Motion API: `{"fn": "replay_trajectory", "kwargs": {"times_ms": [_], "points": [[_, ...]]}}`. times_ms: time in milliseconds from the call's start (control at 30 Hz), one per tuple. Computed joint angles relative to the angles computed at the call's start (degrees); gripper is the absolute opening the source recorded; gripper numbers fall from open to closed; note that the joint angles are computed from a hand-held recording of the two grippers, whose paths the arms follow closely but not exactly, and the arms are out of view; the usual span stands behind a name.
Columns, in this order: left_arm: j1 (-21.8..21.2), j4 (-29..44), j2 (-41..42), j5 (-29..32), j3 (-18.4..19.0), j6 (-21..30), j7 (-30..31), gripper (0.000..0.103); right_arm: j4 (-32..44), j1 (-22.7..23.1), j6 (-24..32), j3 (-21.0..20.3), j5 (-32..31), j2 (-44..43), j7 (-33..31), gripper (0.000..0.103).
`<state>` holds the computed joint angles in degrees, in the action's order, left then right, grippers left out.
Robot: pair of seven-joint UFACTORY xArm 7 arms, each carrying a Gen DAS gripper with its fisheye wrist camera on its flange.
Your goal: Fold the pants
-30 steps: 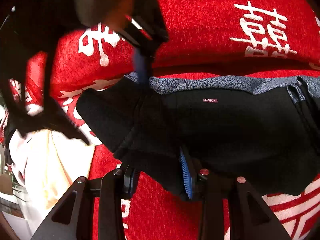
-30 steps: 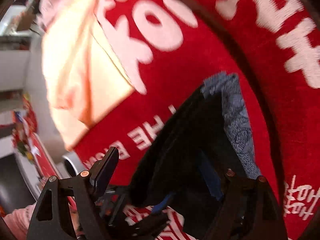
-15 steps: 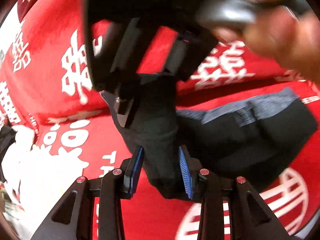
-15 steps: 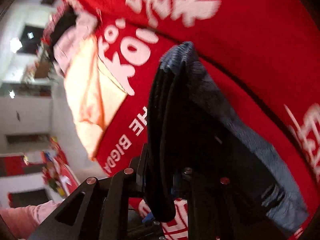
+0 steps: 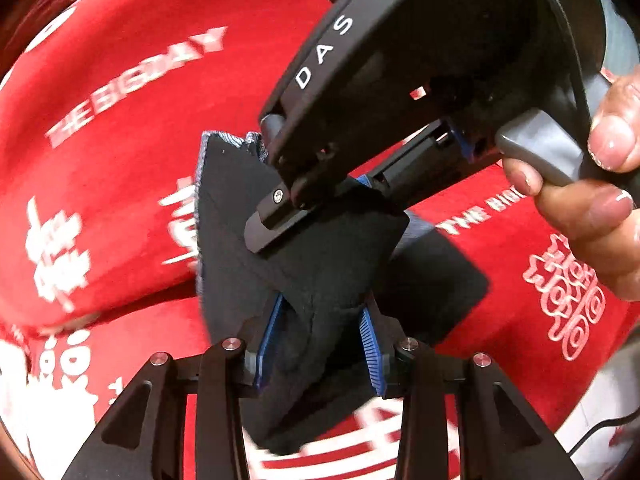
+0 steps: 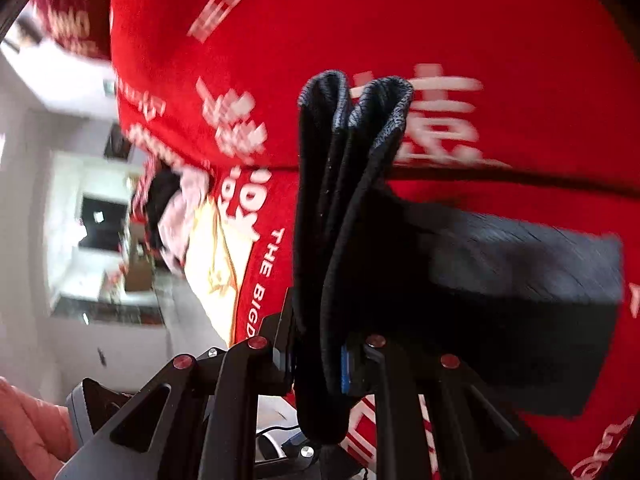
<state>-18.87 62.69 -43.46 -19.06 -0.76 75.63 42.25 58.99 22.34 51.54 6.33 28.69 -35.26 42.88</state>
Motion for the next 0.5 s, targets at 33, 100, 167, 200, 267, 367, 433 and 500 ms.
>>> {"fn": "replay_trajectory", "kwargs": {"times_ms": [33, 100, 167, 200, 267, 367, 433, 500], "points": [[-0.4, -0.7, -0.7, -0.2, -1.2, 0.2, -0.7, 0.038, -2.3, -0.4, -0.3, -0.1, 0.2, -2.4, 0.8, 0.017], [-1.6, -2.5, -2.4, -0.8, -3.6, 0.3, -2.0, 0.038, -8.1, -1.4, 0.2, -0.3, 0.0, -9.4, 3.0, 0.017], [-3.1, -4.3, -3.9, -1.1, -6.1, 0.3, -3.3, 0.038, -12.8, -2.2, 2.0, -1.0, -0.6, -15.8, 4.8, 0.019], [-3.7, -5.1, -4.2, -1.1, -6.8, 0.0, -3.7, 0.038, -14.7, -2.5, 2.5, -1.2, -0.7, -18.2, 5.6, 0.019], [-4.8, -6.4, -3.9, -0.9, -8.1, -0.3, -4.8, 0.038, -18.4, -3.0, 4.2, -1.5, -0.9, -22.7, 7.1, 0.019], [-6.3, -9.5, -4.6, 0.2, -10.3, -1.7, -6.0, 0.038, -23.2, -3.7, 5.7, -1.4, -1.4, -27.3, 8.5, 0.019], [-7.3, -11.0, -4.8, 1.0, -11.3, -2.5, -6.8, 0.038, -26.2, -4.1, 6.5, -1.6, -1.7, -30.0, 9.1, 0.019], [-8.3, -12.5, -5.0, 2.0, -12.1, -2.7, -7.3, 0.038, -28.0, -4.4, 7.9, -1.8, -2.4, -31.3, 9.3, 0.019]]}}
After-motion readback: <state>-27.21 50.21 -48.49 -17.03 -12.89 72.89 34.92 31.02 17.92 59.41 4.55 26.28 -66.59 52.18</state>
